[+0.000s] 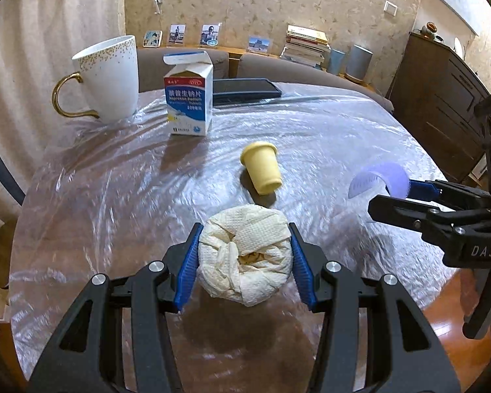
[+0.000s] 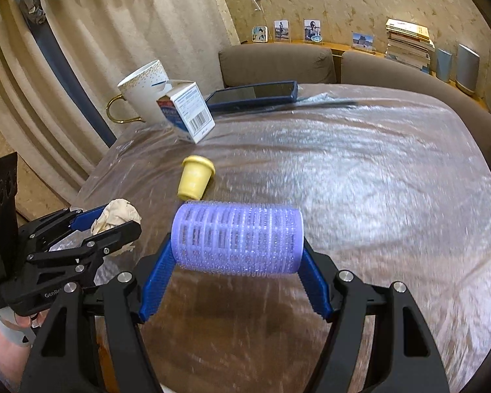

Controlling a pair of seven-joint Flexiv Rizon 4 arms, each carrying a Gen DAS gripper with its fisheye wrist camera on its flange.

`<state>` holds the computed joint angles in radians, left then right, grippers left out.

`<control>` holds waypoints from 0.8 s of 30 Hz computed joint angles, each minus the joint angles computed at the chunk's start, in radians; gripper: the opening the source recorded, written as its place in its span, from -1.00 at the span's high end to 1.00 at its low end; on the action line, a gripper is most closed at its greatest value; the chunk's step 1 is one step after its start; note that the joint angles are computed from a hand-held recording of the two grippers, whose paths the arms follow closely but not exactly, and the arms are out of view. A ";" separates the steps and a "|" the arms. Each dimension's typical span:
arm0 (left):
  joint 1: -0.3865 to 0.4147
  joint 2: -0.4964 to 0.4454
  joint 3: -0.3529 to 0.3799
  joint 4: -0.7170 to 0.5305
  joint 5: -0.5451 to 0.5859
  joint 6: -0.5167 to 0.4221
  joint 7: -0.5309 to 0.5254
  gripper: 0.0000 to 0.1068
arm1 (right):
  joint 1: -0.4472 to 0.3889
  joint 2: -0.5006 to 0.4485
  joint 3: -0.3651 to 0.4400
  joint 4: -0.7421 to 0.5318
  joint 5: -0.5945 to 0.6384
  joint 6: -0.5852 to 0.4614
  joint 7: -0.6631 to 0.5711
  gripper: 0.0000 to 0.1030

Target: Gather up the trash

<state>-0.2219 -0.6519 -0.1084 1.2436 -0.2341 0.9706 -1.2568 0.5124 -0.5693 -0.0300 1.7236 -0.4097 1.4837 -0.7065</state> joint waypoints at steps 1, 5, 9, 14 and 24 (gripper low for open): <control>-0.001 0.007 -0.001 0.012 -0.001 0.002 -0.002 0.04 | 0.008 0.007 -0.007 0.013 -0.001 0.005 0.007 -0.35; 0.001 0.030 -0.007 0.056 -0.009 0.015 -0.004 0.04 | 0.039 0.037 -0.040 0.075 -0.009 0.033 0.044 -0.35; 0.001 0.055 -0.013 0.100 -0.016 0.031 0.004 0.04 | 0.067 0.069 -0.066 0.133 -0.020 0.055 0.077 -0.35; -0.001 0.083 -0.017 0.145 -0.021 0.043 0.012 0.04 | 0.107 0.107 -0.106 0.204 -0.045 0.080 0.118 -0.35; 0.000 0.145 -0.032 0.240 -0.048 0.074 0.041 0.04 | 0.210 0.187 -0.213 0.342 -0.107 0.127 0.209 -0.35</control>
<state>-0.2221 -0.5069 -0.1401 1.4834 -0.2823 1.0444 -1.2154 0.7227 -0.3820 -0.2425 2.0655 -0.5169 1.6104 -0.4979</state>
